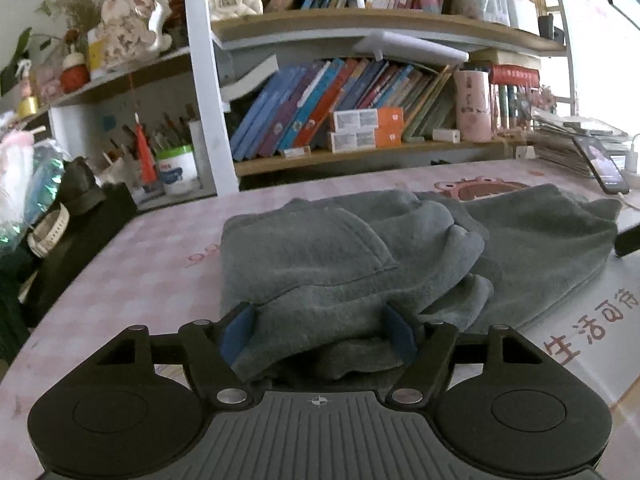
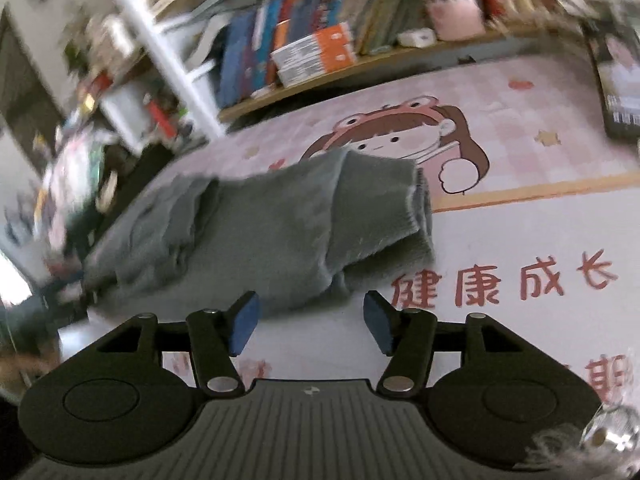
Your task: Fold clothes
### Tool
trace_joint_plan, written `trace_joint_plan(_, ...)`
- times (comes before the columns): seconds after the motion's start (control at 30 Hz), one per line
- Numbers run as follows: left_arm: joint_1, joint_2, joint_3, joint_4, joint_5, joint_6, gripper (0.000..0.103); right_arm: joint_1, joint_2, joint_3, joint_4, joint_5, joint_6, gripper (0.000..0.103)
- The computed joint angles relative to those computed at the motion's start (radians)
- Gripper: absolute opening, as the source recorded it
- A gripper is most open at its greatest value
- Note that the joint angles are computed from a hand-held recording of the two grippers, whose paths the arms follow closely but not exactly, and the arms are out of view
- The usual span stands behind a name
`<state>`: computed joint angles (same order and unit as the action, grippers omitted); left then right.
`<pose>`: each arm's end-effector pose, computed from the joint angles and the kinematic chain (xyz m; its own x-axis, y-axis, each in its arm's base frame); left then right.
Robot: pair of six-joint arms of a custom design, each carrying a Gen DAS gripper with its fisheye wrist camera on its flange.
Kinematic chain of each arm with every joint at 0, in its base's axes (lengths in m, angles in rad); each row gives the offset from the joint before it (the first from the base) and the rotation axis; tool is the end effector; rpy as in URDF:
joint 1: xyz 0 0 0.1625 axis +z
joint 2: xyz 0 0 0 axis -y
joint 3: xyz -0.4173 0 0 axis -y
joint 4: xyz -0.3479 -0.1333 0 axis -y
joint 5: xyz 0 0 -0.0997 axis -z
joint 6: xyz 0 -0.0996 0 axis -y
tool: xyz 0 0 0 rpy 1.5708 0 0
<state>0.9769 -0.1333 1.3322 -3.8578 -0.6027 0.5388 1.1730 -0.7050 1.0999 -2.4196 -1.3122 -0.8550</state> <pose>-0.1776 -0.6479 -0.0441 -0.6204 -0.0494 -0.7827 0.6735 0.4777 -0.5641 -0.1522 -0.7721 0.2563 -0.8761 -0.4473 0.1800 -0.4768 0.7483 -0.4612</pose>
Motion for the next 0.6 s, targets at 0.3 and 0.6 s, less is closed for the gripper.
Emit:
trace_joint_plan(0.3,0.039,0.004,-0.130,0.197,-0.018,-0.009,0.072,0.029,0.117,-0.196,0.047,0.010,0.168,0.046)
trace_joint_plan(0.6,0.087,0.075,-0.367,0.329,-0.057,0.043,0.072,0.074,0.320,-0.570,0.175,-0.049,0.208,0.043)
